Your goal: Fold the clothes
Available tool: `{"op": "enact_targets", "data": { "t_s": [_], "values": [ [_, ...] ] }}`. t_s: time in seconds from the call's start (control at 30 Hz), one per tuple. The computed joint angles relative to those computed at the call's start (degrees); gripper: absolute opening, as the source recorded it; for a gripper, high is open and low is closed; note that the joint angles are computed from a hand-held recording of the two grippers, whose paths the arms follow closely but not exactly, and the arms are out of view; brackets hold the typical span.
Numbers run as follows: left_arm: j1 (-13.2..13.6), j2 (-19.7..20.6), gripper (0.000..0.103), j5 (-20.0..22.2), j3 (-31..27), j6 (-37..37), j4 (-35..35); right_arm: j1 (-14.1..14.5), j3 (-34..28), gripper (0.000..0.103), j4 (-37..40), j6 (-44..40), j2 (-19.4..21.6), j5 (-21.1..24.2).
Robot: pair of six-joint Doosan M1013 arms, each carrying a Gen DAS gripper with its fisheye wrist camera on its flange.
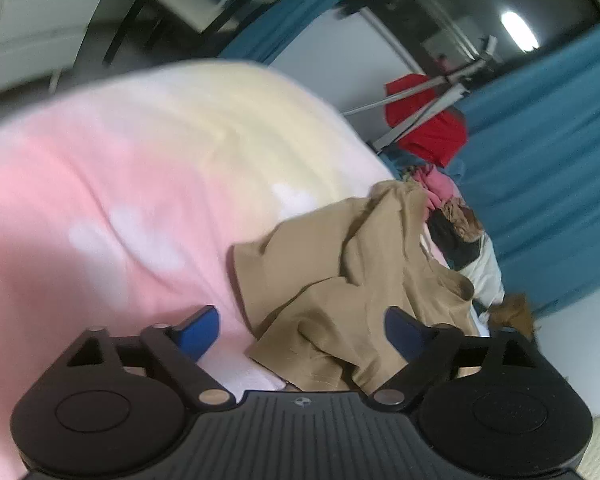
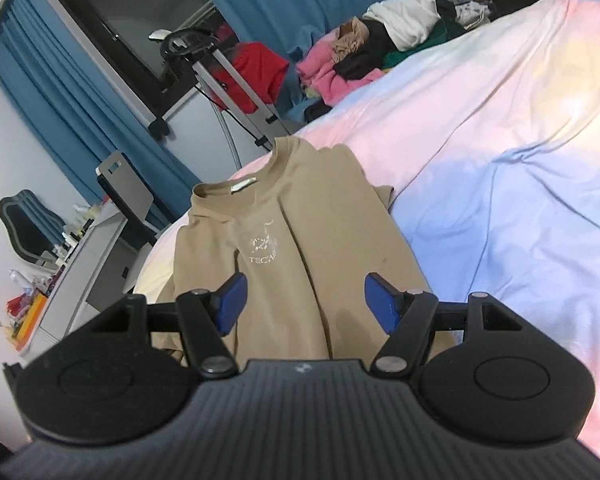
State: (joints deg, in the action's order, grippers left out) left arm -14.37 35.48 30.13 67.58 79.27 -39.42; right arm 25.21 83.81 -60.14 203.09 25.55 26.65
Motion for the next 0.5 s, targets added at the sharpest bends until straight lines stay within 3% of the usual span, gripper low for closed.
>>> {"op": "enact_targets", "data": {
  "t_s": [0.1,0.17,0.23,0.3,0.5],
  "values": [
    [-0.15,1.41,0.071,-2.38,-0.14,-0.09,-2.98,-0.47,-0.20,0.068,1.76,-1.25,0.54,-1.21],
    [-0.45,2.24,0.055,-4.57,-0.61,1.96,-3.88,-0.73,-0.36,0.068,3.21,-2.44,0.84,-1.90],
    [-0.61,3.04,0.025,-5.50,-1.54,3.48,-3.76,-0.87,-0.74,0.068,4.40,-3.63,1.23,-1.86],
    [-0.66,3.36,0.006,-6.94,-2.00,4.20,-3.60,-0.95,-1.15,0.068,5.19,-4.61,1.57,-1.32],
    [-0.08,2.91,0.003,-12.79,-5.68,1.46,10.69,-1.10,-1.79,0.068,4.53,-3.70,1.92,-0.09]
  ]
}}
